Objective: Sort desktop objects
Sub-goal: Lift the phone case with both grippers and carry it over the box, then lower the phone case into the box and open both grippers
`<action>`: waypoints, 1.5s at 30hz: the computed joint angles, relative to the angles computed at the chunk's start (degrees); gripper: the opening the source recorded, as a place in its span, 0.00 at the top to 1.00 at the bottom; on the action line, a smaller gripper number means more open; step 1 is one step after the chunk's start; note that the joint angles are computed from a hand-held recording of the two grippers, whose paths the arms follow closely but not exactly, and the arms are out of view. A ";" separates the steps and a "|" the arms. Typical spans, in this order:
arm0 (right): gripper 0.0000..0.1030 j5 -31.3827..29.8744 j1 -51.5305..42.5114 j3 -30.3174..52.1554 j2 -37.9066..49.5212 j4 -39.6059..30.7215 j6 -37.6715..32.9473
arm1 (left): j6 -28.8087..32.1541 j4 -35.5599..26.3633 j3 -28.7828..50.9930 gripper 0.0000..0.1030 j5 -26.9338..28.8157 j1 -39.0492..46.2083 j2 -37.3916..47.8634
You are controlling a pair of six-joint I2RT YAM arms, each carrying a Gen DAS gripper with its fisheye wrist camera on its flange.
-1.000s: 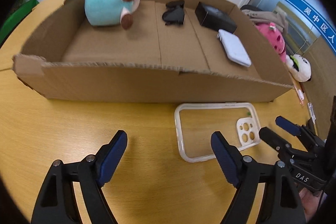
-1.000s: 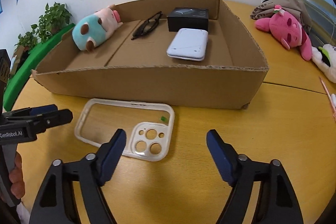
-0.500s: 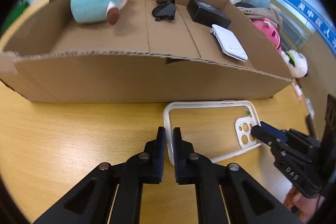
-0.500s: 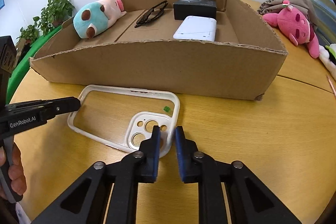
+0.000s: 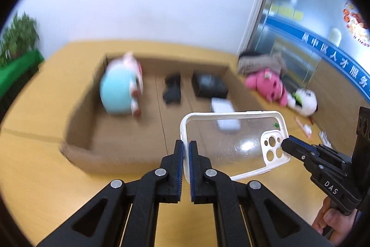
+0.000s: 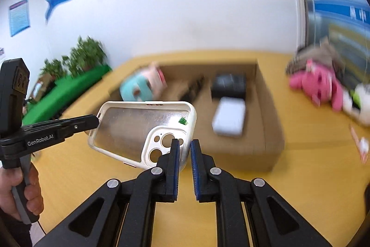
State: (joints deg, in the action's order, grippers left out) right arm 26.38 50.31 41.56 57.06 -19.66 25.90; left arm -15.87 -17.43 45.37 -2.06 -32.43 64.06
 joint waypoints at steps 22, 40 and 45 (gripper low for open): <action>0.89 -7.42 -6.73 14.32 17.54 12.10 -6.52 | 8.66 -1.06 14.42 0.96 6.98 13.13 7.67; 0.89 -21.84 -12.99 24.00 48.27 11.52 -0.31 | 12.88 -2.09 18.48 0.96 7.37 20.06 34.85; 0.89 -22.16 -13.04 27.87 51.48 6.57 -0.59 | 13.80 -4.30 20.43 0.96 4.94 19.22 39.87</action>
